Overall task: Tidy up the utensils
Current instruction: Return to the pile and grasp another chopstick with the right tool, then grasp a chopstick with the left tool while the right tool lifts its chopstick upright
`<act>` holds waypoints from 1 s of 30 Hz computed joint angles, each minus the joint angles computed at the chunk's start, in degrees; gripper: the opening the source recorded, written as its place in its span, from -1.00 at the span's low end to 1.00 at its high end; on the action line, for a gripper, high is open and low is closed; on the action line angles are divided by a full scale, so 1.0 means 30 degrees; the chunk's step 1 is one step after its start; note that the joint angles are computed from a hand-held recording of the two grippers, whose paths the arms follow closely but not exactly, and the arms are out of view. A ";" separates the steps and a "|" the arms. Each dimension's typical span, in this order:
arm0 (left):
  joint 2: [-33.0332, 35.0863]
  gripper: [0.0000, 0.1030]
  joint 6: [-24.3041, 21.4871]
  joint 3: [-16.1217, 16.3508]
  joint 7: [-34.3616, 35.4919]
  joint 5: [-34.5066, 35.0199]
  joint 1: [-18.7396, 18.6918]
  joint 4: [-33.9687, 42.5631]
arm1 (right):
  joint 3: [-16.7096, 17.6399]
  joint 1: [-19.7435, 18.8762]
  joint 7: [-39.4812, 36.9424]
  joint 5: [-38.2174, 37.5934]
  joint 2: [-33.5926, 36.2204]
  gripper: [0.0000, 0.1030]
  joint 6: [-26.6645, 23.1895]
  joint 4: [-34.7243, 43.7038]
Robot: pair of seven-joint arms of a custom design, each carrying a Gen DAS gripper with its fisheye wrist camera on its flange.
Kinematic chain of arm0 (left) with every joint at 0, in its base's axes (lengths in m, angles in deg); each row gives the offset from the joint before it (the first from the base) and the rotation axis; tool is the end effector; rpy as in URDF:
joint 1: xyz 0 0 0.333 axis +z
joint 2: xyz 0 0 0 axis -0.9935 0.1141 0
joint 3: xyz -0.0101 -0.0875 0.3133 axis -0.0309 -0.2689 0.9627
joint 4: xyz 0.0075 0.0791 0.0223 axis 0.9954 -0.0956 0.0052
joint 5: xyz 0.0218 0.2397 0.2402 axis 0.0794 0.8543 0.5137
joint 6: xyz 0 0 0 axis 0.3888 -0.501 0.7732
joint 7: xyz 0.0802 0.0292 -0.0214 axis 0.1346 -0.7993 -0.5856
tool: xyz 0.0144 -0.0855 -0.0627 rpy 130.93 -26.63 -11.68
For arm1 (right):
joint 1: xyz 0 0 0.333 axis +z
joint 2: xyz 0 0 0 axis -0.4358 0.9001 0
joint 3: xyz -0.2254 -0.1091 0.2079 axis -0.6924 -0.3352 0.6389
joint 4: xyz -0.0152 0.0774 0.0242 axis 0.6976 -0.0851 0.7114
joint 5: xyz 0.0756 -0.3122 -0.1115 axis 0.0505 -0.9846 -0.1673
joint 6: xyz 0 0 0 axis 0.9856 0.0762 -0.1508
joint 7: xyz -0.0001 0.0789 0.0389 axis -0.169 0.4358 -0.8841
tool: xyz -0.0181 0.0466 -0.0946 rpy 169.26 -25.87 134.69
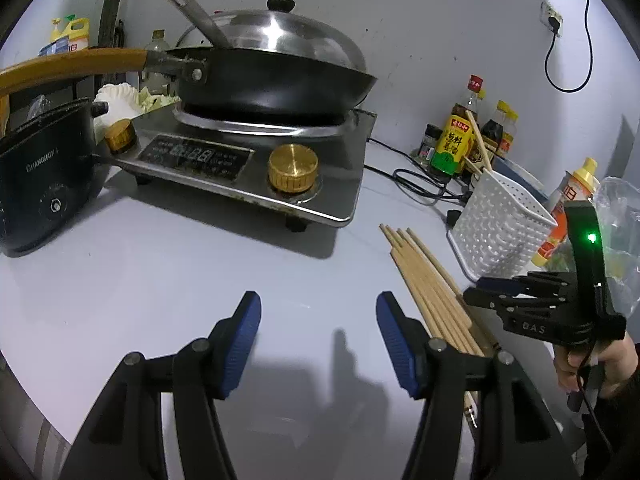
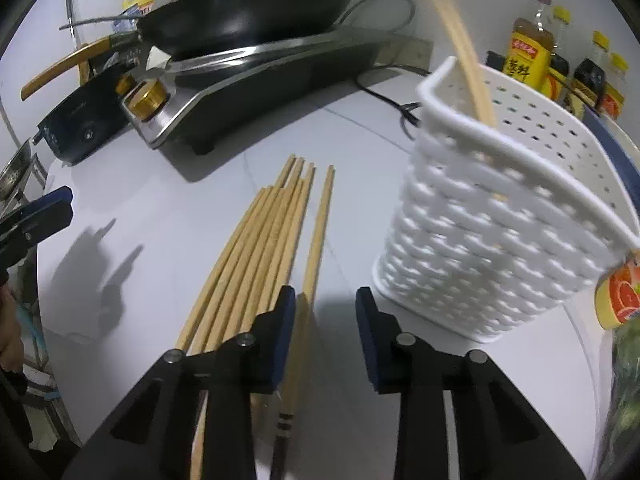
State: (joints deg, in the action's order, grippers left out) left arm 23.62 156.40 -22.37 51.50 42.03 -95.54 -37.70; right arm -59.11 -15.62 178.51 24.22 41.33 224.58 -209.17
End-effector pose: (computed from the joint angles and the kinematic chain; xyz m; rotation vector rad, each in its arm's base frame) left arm 0.5109 -0.2911 0.5449 -1.4220 2.2126 -1.2008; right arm 0.4534 0.1713 0.5157 -1.7624 1.9697 -0.6668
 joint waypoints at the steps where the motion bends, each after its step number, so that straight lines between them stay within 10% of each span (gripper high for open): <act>1: 0.0031 0.16 -0.0038 0.0003 -0.0033 0.0001 -0.0002 0.0025 | -0.0022 0.0016 -0.0088 0.0052 0.0086 -0.49 0.0046 0.0026; 11: 0.0342 0.16 -0.0612 0.0247 -0.1466 0.1641 -0.0471 0.0492 | -0.0376 0.0187 -0.0652 0.0551 0.0409 -0.83 0.0682 -0.0176; 30: 0.2463 0.16 -0.4251 0.0483 -0.4746 0.7308 -0.3013 0.3484 | 0.1052 -0.1462 -0.1846 0.1786 -0.2756 -0.88 0.3656 -0.3072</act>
